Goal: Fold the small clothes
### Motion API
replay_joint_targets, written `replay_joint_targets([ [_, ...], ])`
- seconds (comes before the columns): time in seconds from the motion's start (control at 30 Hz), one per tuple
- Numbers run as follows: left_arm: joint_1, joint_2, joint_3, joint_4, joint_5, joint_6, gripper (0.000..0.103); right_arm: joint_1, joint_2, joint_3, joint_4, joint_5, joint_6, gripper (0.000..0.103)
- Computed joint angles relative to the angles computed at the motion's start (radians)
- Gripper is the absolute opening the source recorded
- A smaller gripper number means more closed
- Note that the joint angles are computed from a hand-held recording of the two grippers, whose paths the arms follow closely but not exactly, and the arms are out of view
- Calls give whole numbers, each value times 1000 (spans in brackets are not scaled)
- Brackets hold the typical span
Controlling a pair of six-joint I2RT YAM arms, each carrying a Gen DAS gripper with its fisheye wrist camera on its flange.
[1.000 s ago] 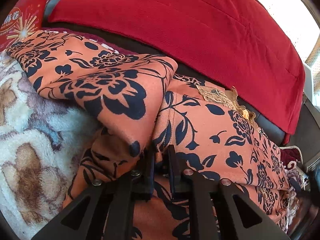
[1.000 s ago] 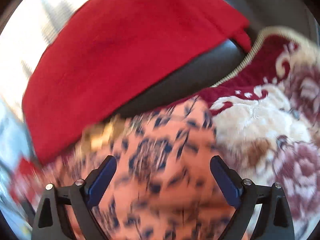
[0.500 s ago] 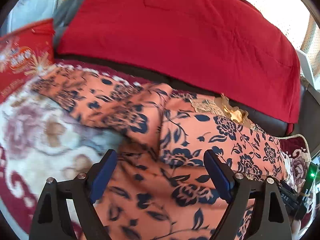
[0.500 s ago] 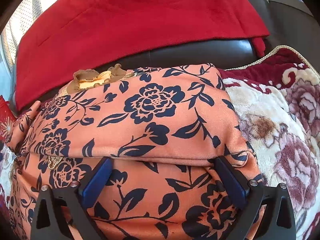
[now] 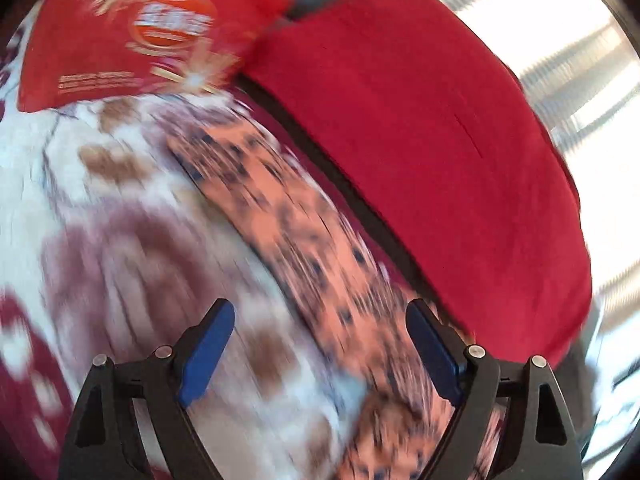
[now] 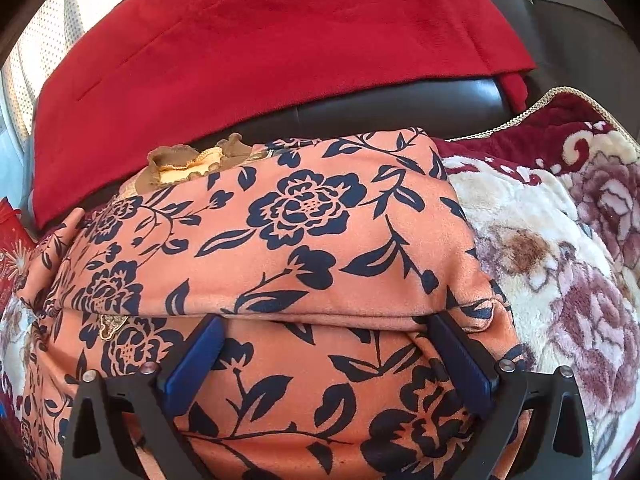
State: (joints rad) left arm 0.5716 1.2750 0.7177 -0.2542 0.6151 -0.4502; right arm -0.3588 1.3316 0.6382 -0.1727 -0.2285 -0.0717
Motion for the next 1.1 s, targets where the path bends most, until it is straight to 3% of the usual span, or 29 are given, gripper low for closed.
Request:
replay_joint_targets([
  [0.17,105,346,225,71,140,-130,87,-10,2,-4,12,-17,1,103],
  [0.33,90,511,346,54,70,-149,65,-6,0,-9,23,-17,13,103],
  [0.37,86,527,355,47,46,-149,54,-5,0,-9,25,-18,15,103],
  [0.4,79,536,361,43,21,-151,51,-6,0,-9,27,-20,17,103],
  [0.53,51,545,403,-16,-33,-136,51,-19,-3,-18,39,-41,20,103],
  [0.63,45,530,408,-37,-55,-187,52,-44,-3,-22,46,-83,22,103],
  [0.83,-13,498,417,-86,-159,-156,53,-86,0,-30,66,-160,35,103],
  [0.87,-30,510,445,-115,-189,-132,51,-92,2,-31,70,-171,38,103],
  [0.9,-49,523,474,-143,-229,-108,25,-95,1,-31,71,-177,40,103],
  [0.93,-75,552,530,-216,-312,-66,9,-98,2,-31,73,-184,42,103],
  [1.0,-82,560,558,-242,-328,-68,7,-98,4,-31,77,-190,50,103],
  [1.1,-185,449,556,-253,-483,-2,6,-116,14,-30,89,-222,54,103],
])
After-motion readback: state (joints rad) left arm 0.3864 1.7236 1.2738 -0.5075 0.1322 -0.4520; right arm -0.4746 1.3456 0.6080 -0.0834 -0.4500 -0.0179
